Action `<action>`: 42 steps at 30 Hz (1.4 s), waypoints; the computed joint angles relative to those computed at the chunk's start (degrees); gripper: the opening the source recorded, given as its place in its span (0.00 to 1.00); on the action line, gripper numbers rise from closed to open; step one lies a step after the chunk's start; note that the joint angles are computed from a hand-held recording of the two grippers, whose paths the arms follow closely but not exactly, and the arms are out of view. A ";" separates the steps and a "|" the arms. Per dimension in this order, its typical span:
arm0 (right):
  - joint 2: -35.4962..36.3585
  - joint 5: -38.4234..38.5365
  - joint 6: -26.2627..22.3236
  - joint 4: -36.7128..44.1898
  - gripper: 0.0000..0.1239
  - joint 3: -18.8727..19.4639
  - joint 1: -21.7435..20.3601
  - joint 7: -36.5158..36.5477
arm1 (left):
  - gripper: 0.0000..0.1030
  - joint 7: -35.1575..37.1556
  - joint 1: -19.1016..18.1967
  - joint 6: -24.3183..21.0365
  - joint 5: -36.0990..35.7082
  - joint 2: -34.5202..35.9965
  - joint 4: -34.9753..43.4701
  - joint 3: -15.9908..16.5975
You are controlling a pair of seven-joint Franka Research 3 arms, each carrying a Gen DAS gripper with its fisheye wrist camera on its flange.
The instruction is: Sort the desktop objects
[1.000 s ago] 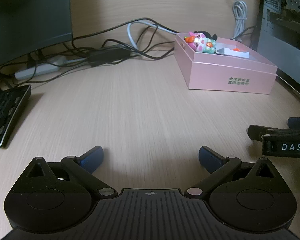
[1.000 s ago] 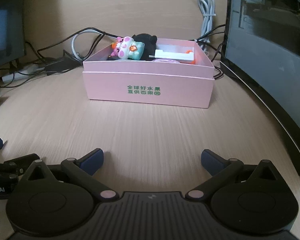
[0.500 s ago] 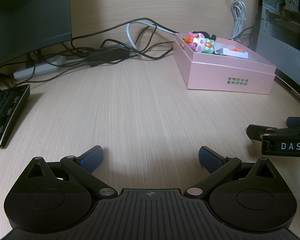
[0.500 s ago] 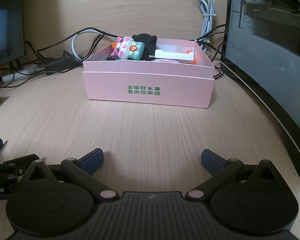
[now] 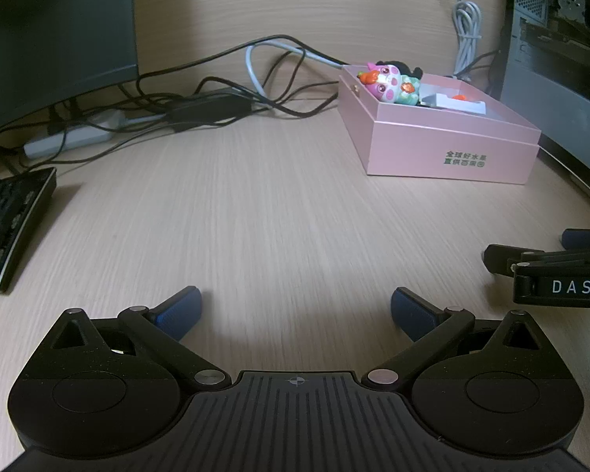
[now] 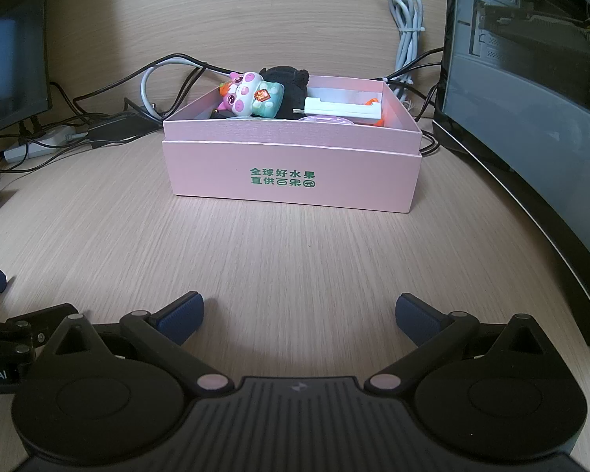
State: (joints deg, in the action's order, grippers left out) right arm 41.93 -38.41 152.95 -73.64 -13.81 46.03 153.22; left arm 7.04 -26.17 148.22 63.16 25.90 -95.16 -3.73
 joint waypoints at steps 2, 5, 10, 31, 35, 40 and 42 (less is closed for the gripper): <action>-0.03 -0.01 0.02 -0.07 0.83 -0.06 0.06 0.04 | 1.00 0.00 -0.02 0.01 0.01 0.03 0.03 0.03; 0.06 -0.03 -0.16 0.05 0.83 -0.15 0.17 0.16 | 1.00 -0.01 -0.01 0.07 0.04 0.05 0.03 0.06; -0.58 2.53 5.86 -1.75 0.83 2.98 -3.60 -8.56 | 1.00 -0.07 -0.01 0.12 0.09 -0.04 -0.11 0.07; -0.27 9.18 2.22 -0.67 0.83 -0.59 0.37 -10.75 | 1.00 -0.26 -0.04 0.04 0.16 -0.13 -0.15 0.00; -0.14 4.63 4.16 -1.98 0.83 -3.18 2.32 -4.71 | 1.00 -0.22 -0.08 0.01 0.07 -0.08 -0.03 -0.03; -0.20 3.44 3.86 -1.78 0.83 -2.06 1.51 -4.05 | 1.00 -0.21 -0.08 0.01 0.07 -0.09 -0.04 -0.01; -0.24 3.16 3.74 -1.71 0.83 -1.76 1.30 -3.92 | 1.00 -0.21 -0.08 0.01 0.07 -0.09 -0.04 -0.01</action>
State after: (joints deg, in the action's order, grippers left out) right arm 41.69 -35.25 156.69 -75.35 -15.58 47.33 149.29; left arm 6.83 -26.25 148.23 63.22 25.81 -95.20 -3.74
